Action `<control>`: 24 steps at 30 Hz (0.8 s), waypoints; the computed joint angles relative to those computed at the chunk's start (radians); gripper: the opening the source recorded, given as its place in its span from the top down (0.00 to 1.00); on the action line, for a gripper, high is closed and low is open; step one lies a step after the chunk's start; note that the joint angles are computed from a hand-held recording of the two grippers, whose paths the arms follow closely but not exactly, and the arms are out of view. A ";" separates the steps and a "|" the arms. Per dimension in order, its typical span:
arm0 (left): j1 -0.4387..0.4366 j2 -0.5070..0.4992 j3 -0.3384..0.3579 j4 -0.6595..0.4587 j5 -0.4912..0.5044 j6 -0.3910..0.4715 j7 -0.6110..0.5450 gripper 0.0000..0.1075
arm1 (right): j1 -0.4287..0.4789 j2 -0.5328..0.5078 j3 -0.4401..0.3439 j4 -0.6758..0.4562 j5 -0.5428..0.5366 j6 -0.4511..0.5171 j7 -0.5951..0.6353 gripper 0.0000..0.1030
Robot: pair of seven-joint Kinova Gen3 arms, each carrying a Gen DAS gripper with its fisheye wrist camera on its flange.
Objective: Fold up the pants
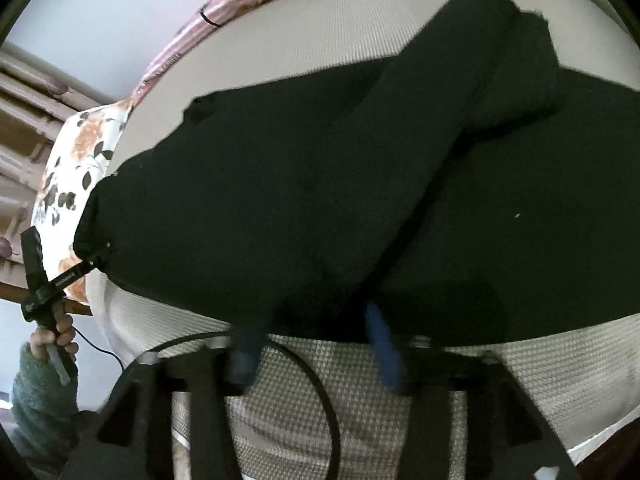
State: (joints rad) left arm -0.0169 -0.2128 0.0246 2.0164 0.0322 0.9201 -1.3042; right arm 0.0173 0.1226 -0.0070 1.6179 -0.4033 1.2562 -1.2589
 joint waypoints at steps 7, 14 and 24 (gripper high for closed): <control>0.042 -0.052 0.107 -0.034 -0.070 0.074 0.079 0.44 | 0.078 -0.013 0.049 -0.058 -0.054 0.090 0.072 0.49; 0.145 -0.080 0.274 -0.085 -0.202 0.025 0.206 0.44 | 0.164 -0.010 0.092 -0.121 -0.065 0.081 0.070 0.49; 0.360 0.156 0.321 -0.192 -0.202 -0.138 0.167 0.44 | 0.276 0.070 0.100 -0.300 -0.076 0.171 0.095 0.49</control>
